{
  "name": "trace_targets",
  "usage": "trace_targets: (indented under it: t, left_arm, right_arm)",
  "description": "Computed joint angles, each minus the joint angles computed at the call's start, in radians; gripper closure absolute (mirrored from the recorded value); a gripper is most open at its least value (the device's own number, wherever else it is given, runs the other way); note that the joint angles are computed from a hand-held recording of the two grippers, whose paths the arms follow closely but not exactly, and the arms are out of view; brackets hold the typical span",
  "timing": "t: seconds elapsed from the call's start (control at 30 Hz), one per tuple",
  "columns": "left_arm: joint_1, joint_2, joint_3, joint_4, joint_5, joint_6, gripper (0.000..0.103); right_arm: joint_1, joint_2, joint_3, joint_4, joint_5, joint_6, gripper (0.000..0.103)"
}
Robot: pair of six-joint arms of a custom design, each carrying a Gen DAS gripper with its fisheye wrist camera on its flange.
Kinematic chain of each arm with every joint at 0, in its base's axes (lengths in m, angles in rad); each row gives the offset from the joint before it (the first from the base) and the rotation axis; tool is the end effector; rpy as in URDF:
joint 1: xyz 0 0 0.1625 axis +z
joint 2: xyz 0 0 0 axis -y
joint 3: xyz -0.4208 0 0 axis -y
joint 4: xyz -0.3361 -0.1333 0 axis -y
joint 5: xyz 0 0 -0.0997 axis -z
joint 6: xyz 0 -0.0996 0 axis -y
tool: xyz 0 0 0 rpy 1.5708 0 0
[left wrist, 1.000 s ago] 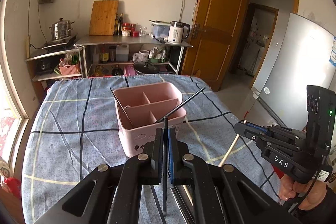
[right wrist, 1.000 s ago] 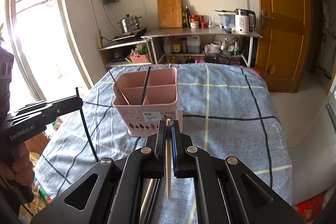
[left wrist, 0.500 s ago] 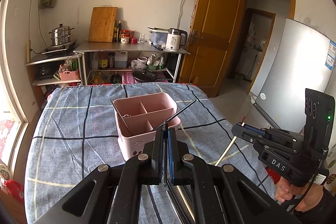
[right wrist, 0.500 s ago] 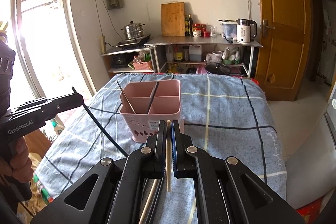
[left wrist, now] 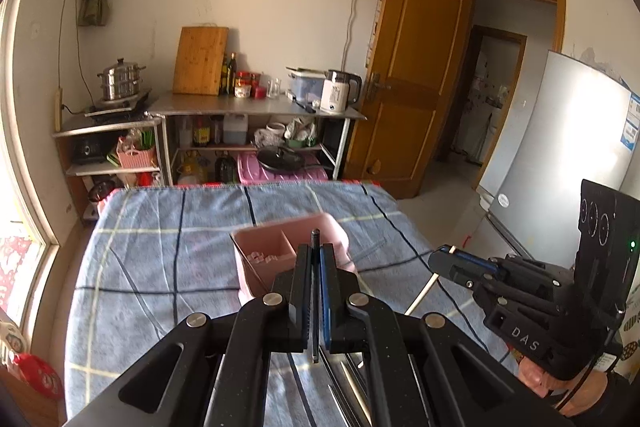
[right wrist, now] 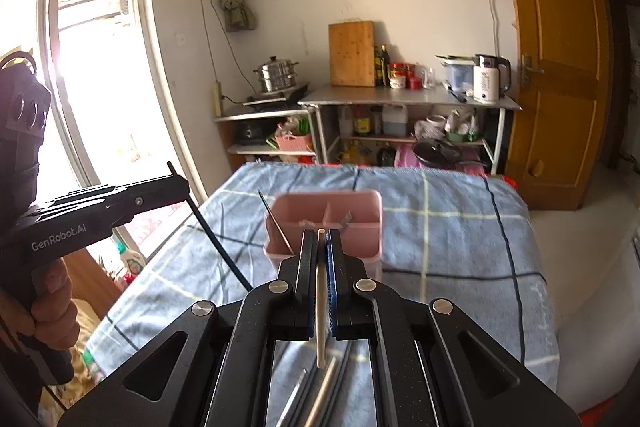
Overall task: Organize utensils
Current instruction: 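Lift both held chopsticks and carry them above the pink basket, then open both tools to drop the chopsticks into the basket compartments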
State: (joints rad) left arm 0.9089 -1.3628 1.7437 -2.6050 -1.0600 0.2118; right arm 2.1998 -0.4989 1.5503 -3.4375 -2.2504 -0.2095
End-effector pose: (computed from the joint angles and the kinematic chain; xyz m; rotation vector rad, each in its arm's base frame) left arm -0.1827 -0.5306 0.4409 0.8959 2.4649 -1.0150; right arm 0.4461 -0.4930 0.0915 0.6402 -2.3336 1.1864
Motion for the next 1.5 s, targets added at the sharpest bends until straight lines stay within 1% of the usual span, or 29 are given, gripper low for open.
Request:
trace_targets:
  t: [0.17,0.47,0.7,0.77,0.97,1.2,1.33,1.5]
  left_arm:
    - [0.005,0.04,-0.105,0.017,0.004,0.009,0.099]
    - [0.03,0.136,-0.281,0.029,0.013,0.044,0.099]
    - [0.08,0.208,-0.347,0.017,-0.013,0.055,0.099]
    - [0.099,0.228,-0.36,0.019,-0.018,0.052,0.099]
    - [0.151,0.266,-0.364,0.027,-0.031,0.035,0.099]
    - [0.198,0.284,-0.343,0.034,-0.048,0.035,0.099]
    - [0.212,0.286,-0.335,0.01,-0.068,0.049,0.099]
    - [0.204,0.272,-0.303,-0.035,-0.053,0.079,0.097]
  right_arm:
    - [0.004,0.022,-0.096,0.026,0.031,-0.032,0.099]
    - [-0.002,0.083,-0.277,0.058,0.059,-0.086,0.099]
    - [-0.02,0.145,-0.382,0.063,0.069,-0.111,0.099]
    - [-0.025,0.159,-0.393,0.06,0.067,-0.116,0.099]
    - [-0.055,0.187,-0.415,0.1,0.069,-0.083,0.099]
    - [-0.085,0.203,-0.409,0.152,0.06,-0.04,0.099]
    - [-0.097,0.206,-0.404,0.179,0.052,-0.021,0.098]
    - [-0.108,0.189,-0.378,0.2,0.052,0.007,0.098]
